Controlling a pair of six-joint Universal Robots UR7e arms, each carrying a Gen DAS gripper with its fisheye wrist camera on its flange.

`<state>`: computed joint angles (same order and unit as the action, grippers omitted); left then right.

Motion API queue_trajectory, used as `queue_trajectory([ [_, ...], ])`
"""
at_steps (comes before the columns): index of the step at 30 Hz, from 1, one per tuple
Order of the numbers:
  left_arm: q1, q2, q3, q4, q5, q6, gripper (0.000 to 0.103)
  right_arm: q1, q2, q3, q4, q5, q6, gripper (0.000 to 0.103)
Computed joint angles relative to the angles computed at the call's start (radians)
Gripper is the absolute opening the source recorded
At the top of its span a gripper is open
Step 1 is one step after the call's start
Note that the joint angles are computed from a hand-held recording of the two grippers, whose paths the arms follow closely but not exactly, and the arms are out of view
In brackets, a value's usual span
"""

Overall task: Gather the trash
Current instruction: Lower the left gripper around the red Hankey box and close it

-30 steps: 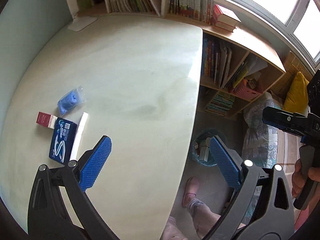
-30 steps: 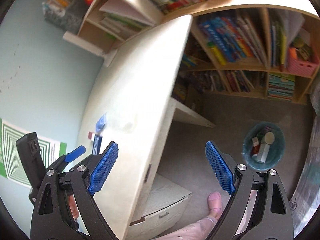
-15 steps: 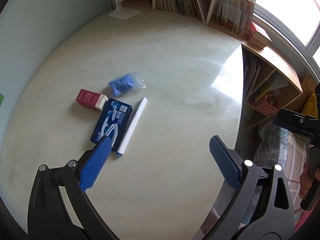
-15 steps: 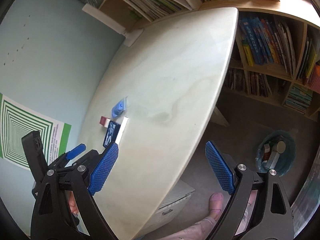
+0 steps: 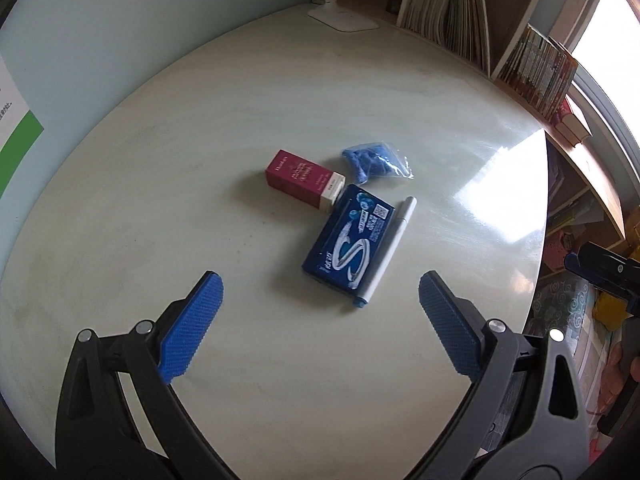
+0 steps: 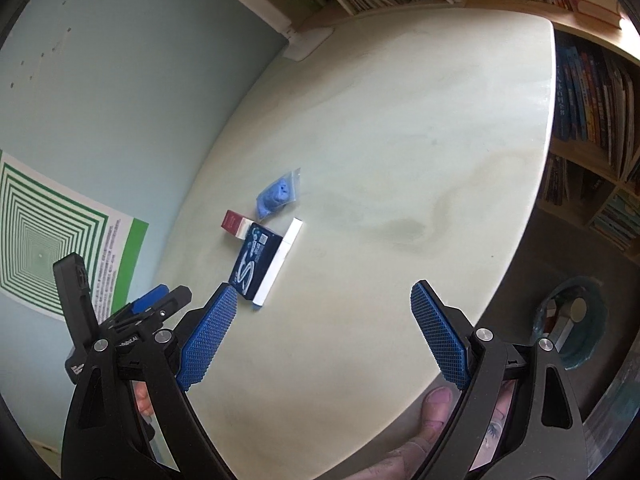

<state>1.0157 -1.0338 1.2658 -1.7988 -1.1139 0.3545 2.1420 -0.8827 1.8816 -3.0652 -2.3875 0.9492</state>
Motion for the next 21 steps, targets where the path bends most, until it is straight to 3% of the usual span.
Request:
queue_trajectory([
  [5,0.011,0.009,-0.015,-0.007,0.011,-0.004,0.096,-0.020,0.027,-0.062,0.035,0.035,-0.061,0.088],
  [10,0.018,0.024,-0.010,-0.033,0.027,-0.024,0.096,-0.061,0.031,-0.099,0.058,0.120,-0.142,0.088],
  [13,0.022,0.036,-0.017,-0.023,0.030,-0.055,0.096,-0.086,0.030,-0.114,0.074,0.180,-0.165,0.088],
  [21,0.024,0.072,-0.025,-0.006,0.061,-0.063,0.096,-0.134,0.046,-0.159,0.118,0.252,-0.195,0.083],
])
